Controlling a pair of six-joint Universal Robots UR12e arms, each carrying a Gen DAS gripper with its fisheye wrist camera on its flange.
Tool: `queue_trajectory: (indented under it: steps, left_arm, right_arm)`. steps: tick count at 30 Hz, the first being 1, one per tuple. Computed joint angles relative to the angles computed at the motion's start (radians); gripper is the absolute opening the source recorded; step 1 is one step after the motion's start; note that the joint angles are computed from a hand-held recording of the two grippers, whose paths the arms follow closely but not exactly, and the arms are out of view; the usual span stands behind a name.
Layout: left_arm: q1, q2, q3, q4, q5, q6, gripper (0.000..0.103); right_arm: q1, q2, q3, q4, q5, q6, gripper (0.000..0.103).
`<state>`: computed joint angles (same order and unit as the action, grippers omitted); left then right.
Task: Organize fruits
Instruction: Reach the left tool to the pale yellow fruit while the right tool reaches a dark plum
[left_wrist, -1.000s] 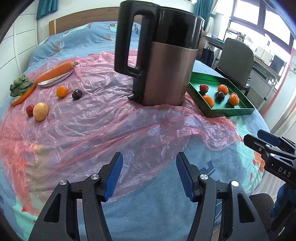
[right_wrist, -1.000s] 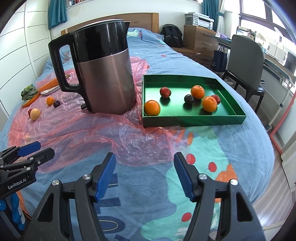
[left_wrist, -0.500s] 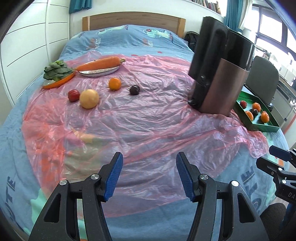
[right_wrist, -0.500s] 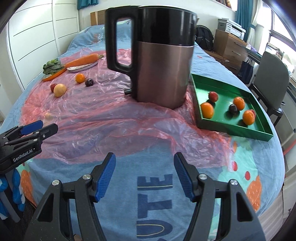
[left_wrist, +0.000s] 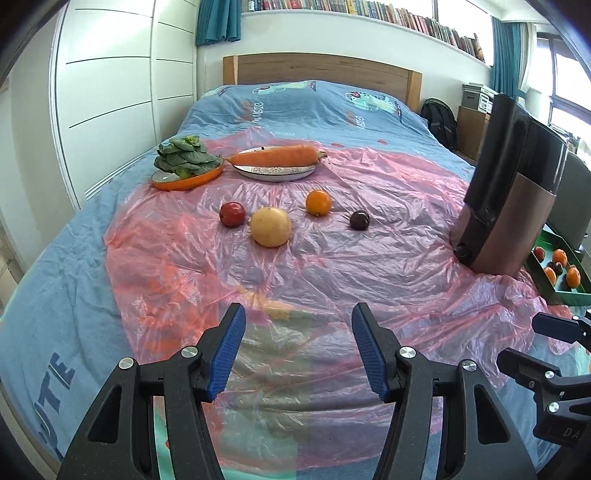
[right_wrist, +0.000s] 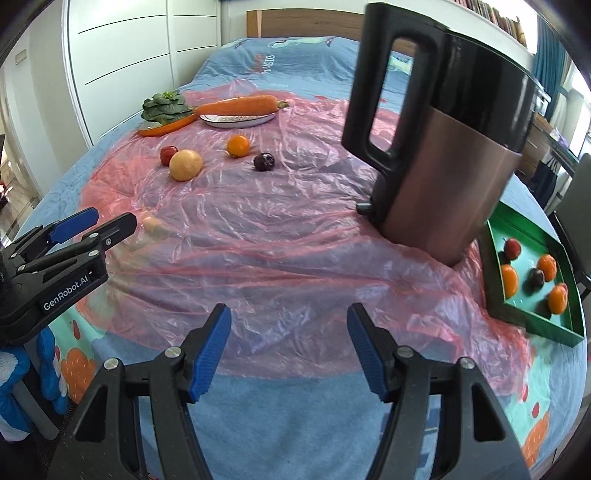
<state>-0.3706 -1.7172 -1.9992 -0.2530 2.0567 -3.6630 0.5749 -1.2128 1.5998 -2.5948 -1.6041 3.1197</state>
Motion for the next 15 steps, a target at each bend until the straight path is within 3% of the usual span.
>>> queue_trajectory:
  steps: [6,15]
  left_arm:
    - [0.043,-0.009,-0.001,0.011,-0.008,-0.043,0.055]
    - [0.114,-0.073,0.052,0.081,-0.026,-0.027,0.055]
  right_arm:
    - [0.018,0.072,-0.088,-0.009,0.029,-0.056,0.103]
    - [0.016,0.207,-0.265,-0.026,0.057,-0.042,0.103]
